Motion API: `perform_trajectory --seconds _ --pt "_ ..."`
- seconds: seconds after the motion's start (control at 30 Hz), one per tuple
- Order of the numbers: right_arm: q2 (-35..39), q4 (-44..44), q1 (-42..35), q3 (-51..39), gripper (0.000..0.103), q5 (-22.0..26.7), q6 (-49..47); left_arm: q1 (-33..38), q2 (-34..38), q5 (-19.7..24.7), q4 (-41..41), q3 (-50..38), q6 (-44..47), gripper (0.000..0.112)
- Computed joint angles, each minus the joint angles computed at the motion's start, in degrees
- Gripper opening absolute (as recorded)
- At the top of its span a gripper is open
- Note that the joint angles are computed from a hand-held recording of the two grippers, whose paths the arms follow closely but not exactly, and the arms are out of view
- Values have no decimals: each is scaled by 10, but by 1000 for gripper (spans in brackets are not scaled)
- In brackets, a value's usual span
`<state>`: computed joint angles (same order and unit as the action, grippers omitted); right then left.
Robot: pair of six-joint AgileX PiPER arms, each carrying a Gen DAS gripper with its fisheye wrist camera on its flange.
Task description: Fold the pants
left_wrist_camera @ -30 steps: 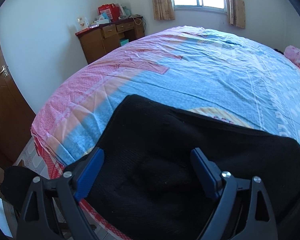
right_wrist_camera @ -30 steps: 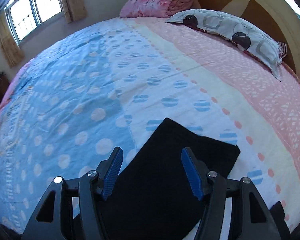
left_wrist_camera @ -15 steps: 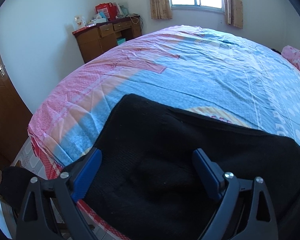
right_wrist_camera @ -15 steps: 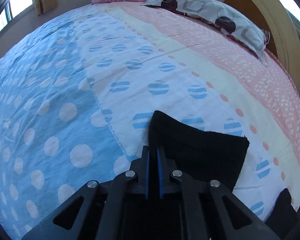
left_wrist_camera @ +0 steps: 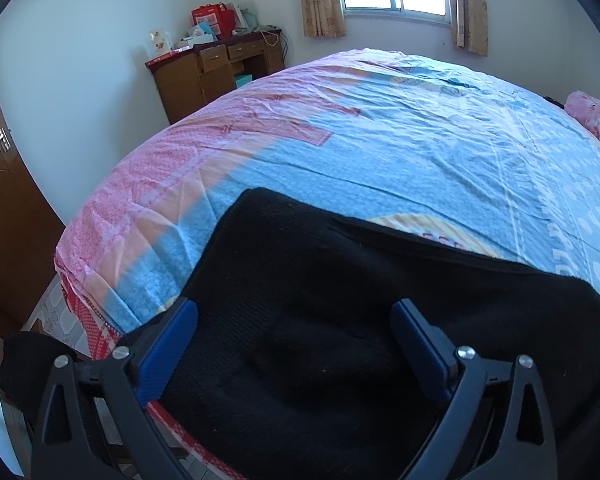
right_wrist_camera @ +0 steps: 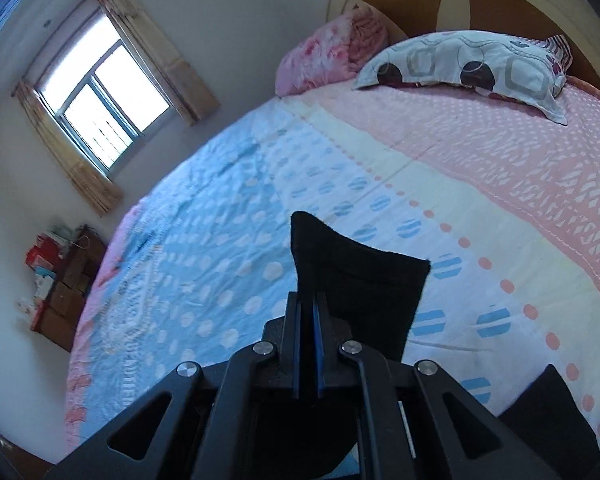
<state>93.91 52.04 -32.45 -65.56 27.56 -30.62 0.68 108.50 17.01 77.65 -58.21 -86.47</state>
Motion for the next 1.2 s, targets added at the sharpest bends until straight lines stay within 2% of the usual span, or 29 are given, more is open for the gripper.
perform_trajectory --seconds 0.07,0.17,0.2,0.27,0.3,0.43,0.5,0.57,0.73,0.8,0.87,0.9,1.0,1.1,1.2 --pt "-49 115 -58 53 5 48 -96 0 -1 -2 10 2 -9 99" --pt "-100 279 -184 153 5 158 -261 -4 1 5 20 2 -21 100" --pt "-106 306 -232 181 5 206 -303 -6 3 8 14 0 -16 100" --pt "-112 315 -320 230 5 275 -356 -9 5 12 1 -5 -6 101" --pt "-110 306 -352 247 5 292 -374 -10 7 14 -4 -7 -2 102" --pt "-46 280 -457 303 5 341 -442 -12 10 20 -16 -13 3 102" --pt "-16 270 -480 318 5 338 -478 -15 11 24 -12 -14 -1 102" --pt "3 284 -502 332 6 366 -523 -17 13 28 -11 -15 -4 103" --pt "-7 239 -510 308 7 372 -474 -20 16 34 -12 -20 -6 103" --pt "-44 240 -533 319 7 351 -464 -20 16 35 -12 -20 -7 103" --pt "-100 270 -572 350 8 342 -491 -21 15 37 -15 -20 -4 103" --pt "-138 288 -582 368 8 321 -509 -20 14 36 -18 -19 -1 103" --pt "-222 295 -551 387 7 262 -548 -18 4 26 -11 -7 -14 103" --pt "-237 284 -523 387 7 247 -517 -23 -21 16 49 25 -83 103" --pt "-249 324 -480 395 7 209 -557 -33 -37 5 124 52 -152 103"
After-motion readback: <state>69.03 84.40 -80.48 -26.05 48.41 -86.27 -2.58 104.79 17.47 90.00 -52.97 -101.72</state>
